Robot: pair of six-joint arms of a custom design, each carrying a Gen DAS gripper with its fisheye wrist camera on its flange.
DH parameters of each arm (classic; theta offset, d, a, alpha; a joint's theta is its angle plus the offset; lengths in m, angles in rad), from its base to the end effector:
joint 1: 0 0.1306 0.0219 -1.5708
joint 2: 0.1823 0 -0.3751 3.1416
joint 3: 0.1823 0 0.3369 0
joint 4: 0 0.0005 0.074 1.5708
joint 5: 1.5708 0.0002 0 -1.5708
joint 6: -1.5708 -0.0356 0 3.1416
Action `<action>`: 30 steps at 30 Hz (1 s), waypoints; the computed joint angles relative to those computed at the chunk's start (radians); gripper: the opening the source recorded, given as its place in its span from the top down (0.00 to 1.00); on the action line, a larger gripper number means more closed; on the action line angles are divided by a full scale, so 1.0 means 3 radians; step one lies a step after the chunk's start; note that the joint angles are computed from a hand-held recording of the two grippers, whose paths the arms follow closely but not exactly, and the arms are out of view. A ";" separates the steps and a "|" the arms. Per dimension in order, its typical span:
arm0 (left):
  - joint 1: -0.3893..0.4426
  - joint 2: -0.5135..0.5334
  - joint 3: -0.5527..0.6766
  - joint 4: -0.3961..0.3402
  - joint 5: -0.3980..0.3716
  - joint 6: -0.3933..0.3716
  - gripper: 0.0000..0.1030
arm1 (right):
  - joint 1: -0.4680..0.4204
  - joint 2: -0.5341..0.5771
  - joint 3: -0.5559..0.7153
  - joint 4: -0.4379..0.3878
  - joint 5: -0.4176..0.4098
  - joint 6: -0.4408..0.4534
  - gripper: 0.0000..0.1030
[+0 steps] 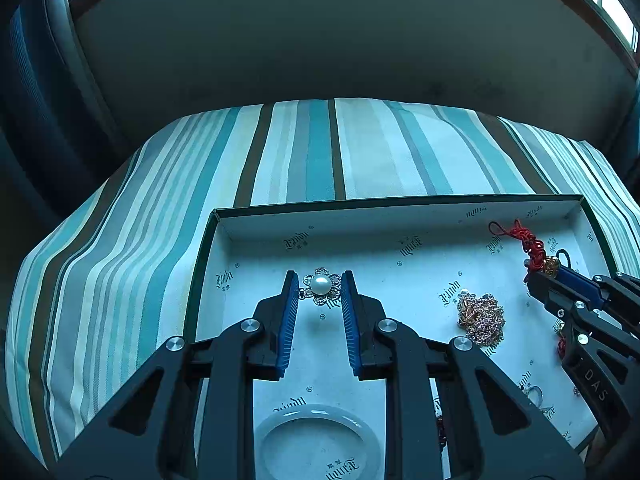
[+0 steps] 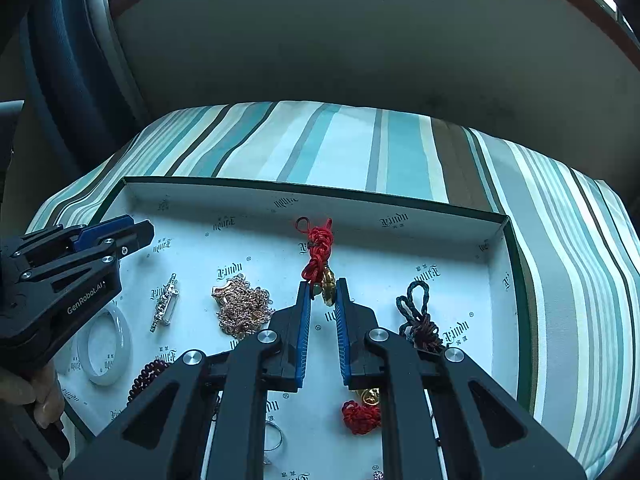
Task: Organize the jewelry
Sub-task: 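Open left tool to drop pearl brooch while right tool releases red charm in tray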
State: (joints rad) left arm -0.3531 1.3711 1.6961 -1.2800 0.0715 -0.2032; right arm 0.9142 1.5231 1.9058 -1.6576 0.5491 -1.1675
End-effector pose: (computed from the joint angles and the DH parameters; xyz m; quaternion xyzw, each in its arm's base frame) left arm 0.3721 -0.1404 0.5237 0.2719 0.9128 -0.0567 0.2995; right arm 0.2684 0.3171 0.5282 0.1599 0.9394 -0.0131 0.3031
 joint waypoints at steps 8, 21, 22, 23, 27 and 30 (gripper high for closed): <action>-0.0012 0.0015 -0.0017 -0.0033 0.0002 -0.0051 0.79 | -0.0022 0.0020 0.0014 -0.0026 -0.0054 -0.0007 0.88; -0.0011 0.0006 -0.0035 0.0022 -0.0017 -0.0022 0.59 | -0.0031 -0.0014 -0.0046 0.0015 -0.0069 -0.0066 0.86; -0.0009 0.0002 -0.0035 0.0034 -0.0024 -0.0022 0.58 | -0.0028 -0.0020 -0.0052 0.0015 -0.0064 -0.0076 0.86; -0.0008 -0.0003 -0.0039 0.0038 -0.0029 -0.0020 0.57 | -0.0026 -0.0026 -0.0059 0.0017 -0.0061 -0.0085 0.86; -0.0010 -0.0015 -0.0050 0.0062 -0.0033 -0.0009 0.45 | 0.0008 -0.0024 -0.0025 -0.0046 0.0030 -0.0162 0.47; -0.0007 -0.0037 -0.0065 0.0095 -0.0031 0.0019 0.39 | 0.0026 -0.0011 0.0000 -0.0091 0.0075 -0.0175 0.46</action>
State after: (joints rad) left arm -0.3552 1.3601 1.6767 -1.2514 0.0621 -0.1975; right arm 0.9222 1.5199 1.9059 -1.6848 0.5715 -1.2200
